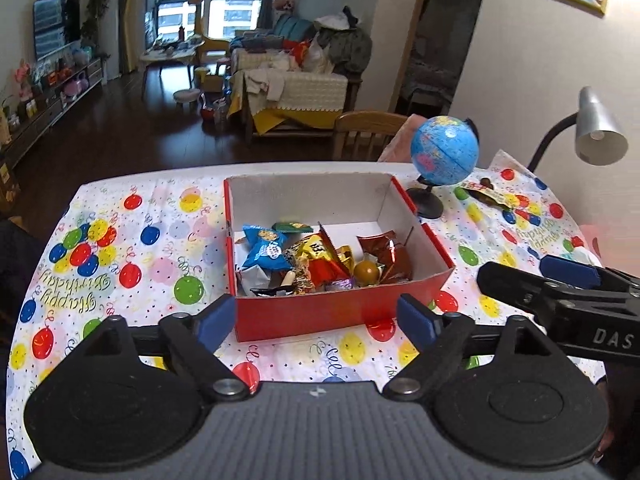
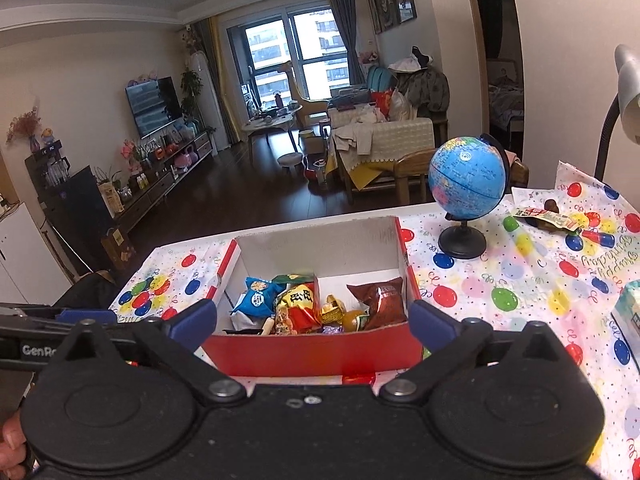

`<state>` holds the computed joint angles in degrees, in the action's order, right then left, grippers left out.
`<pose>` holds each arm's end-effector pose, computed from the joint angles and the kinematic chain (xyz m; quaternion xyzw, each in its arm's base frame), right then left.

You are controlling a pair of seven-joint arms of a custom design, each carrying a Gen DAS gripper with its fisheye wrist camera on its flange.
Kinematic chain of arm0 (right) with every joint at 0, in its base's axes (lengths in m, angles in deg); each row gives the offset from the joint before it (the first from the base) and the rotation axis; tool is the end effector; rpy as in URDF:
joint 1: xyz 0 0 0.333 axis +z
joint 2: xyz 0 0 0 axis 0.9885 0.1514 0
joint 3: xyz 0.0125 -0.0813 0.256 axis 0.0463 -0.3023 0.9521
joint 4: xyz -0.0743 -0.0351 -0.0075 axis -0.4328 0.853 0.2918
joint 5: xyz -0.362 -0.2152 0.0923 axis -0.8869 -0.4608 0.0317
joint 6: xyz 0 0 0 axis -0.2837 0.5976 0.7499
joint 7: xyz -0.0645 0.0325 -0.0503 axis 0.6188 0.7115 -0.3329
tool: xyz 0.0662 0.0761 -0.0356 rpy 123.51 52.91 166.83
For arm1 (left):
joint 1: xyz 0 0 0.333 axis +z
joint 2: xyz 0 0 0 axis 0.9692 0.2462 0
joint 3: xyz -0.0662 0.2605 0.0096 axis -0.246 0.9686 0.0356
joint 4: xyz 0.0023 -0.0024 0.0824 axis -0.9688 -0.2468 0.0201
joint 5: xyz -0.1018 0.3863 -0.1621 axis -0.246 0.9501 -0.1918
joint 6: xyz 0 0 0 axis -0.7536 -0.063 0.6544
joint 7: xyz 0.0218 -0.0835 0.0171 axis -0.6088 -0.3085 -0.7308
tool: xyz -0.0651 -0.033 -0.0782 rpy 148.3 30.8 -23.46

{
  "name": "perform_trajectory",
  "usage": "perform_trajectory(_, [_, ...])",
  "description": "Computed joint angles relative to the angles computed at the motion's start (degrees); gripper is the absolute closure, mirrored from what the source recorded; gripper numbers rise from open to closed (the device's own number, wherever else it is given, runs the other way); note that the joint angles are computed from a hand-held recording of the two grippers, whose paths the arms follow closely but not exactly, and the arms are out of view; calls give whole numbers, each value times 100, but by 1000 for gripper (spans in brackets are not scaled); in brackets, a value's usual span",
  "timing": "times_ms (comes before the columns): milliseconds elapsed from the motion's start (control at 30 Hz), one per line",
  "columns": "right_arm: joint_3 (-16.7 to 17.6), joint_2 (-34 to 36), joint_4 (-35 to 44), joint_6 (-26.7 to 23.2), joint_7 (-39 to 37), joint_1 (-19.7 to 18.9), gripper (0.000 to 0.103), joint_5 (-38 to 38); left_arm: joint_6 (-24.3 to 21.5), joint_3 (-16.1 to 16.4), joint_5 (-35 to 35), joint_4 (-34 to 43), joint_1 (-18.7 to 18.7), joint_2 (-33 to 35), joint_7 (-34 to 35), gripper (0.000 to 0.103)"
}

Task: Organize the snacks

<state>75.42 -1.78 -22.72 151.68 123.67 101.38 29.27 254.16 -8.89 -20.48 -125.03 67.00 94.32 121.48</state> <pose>0.6401 0.2711 0.4365 -0.6779 0.5540 -0.2233 0.4286 0.6279 -0.2036 0.4503 -0.6506 0.6456 -0.3283 0.2285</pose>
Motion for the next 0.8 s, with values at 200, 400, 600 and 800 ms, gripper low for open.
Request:
perform_trajectory(200, [-36,-199,-311,226,50,63,0,24,116,-28,19,-288,21,-240,-38,10])
perform_trajectory(400, [-159,-392,-605,439,227,204,0,-61,164,-88,172,-567,75,-519,-217,10])
perform_trajectory(600, [-468,-481,-730,469,516,484,0,-301,162,-157,438,-775,172,-744,-694,10])
perform_trajectory(800, [-817,-506,-796,573,680,820,0,-516,224,-221,638,-897,269,-859,-978,10])
